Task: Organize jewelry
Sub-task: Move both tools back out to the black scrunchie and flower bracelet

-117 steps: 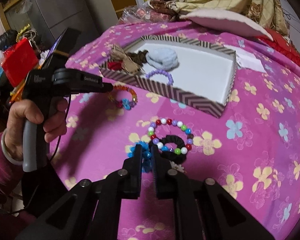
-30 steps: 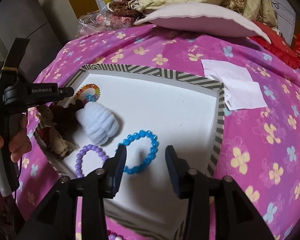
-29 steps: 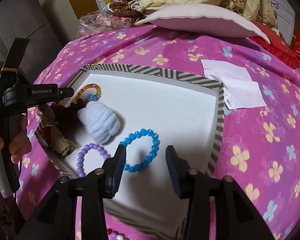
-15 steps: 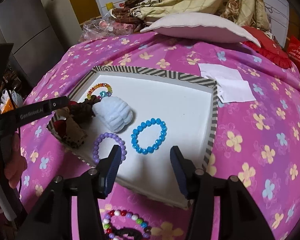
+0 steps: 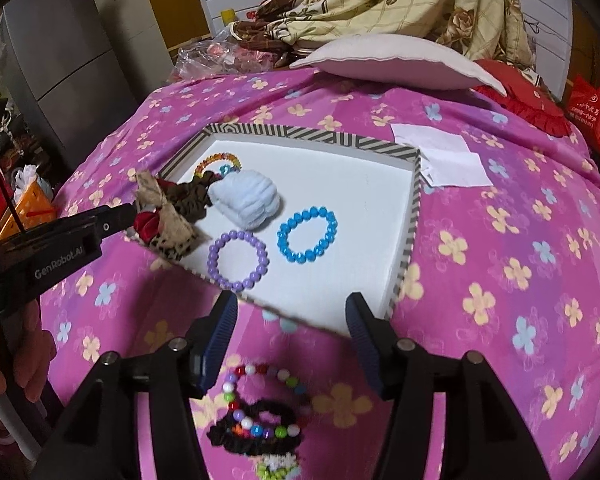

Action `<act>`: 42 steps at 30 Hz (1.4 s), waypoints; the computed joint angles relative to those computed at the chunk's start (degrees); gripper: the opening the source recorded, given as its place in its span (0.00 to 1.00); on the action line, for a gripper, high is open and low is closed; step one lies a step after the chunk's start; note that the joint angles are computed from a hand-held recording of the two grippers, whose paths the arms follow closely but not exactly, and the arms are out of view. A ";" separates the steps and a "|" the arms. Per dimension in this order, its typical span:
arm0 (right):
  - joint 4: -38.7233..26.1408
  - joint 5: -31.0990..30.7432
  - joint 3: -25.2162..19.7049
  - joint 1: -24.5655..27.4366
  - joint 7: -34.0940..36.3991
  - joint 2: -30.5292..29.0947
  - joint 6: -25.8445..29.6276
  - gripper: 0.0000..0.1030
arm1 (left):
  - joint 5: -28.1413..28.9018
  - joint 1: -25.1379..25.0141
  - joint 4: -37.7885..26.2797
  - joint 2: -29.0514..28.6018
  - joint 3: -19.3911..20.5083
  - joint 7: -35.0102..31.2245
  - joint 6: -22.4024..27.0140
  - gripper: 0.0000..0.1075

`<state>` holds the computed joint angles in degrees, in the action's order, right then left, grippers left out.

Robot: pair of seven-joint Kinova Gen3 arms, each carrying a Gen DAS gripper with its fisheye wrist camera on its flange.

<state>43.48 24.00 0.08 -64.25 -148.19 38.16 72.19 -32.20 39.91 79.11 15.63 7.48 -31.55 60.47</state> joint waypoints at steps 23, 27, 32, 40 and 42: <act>20.66 2.82 -5.20 -1.42 -9.90 -9.28 -4.22 0.58 | 6.20 0.94 7.28 -2.69 4.03 1.21 -1.35 0.46; 21.97 2.28 -6.52 -1.06 -9.06 -9.41 -5.83 0.58 | 7.93 0.46 8.17 -2.73 3.81 0.78 -1.97 0.46; 22.86 1.92 -6.67 -1.15 -8.93 -9.62 -6.69 0.58 | 10.75 -0.69 8.66 -2.70 4.02 -1.55 -3.04 0.46; 21.24 1.41 -7.16 -1.32 -5.48 -8.89 -7.95 0.58 | 14.74 -2.19 10.02 -2.85 4.11 -3.87 -5.12 0.46; 21.28 1.03 -6.77 -1.36 -5.86 -8.83 -7.57 0.58 | 17.51 -3.34 10.52 -3.20 4.64 -6.70 -6.24 0.46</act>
<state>64.77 25.03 -6.69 -65.61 -154.05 29.34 64.61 -14.69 36.57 89.63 12.43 12.13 -38.25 54.23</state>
